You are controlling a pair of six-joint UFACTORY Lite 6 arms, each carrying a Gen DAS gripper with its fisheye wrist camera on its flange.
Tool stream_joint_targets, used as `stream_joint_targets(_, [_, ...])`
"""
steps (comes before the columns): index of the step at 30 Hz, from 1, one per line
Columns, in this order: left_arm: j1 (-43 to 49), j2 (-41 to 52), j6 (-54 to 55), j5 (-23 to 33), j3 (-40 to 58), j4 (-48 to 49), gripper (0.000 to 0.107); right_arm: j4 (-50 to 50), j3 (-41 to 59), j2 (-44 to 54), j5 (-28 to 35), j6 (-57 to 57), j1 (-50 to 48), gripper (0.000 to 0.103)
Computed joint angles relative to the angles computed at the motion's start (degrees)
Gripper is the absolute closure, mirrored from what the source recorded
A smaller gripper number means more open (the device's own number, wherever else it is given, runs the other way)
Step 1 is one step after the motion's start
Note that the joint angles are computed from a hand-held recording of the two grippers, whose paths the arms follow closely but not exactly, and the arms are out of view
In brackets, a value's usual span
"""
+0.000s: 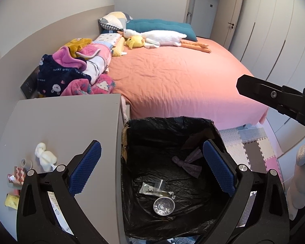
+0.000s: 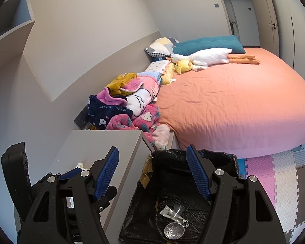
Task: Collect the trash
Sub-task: 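Open both tools to drop the cup and bag into the bin, then move both tools back over the table toward the bottle and box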
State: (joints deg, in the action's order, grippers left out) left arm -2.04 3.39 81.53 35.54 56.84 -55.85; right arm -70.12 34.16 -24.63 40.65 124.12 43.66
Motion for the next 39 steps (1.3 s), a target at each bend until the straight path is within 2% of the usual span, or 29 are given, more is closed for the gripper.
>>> stream_joint_targets(19, [10.11,0.61,-0.82,-0.39,0.36,0.03,0.01,-6.05,10.25,13.84,-7.01,0.01,0.63,0.034])
stream_joint_targets(39, [25.0,1.97,-8.91,-5.66,-1.15,3.96,0.01,-13.9,27.16,34.67,-21.86,-2.19,-0.24,0.034])
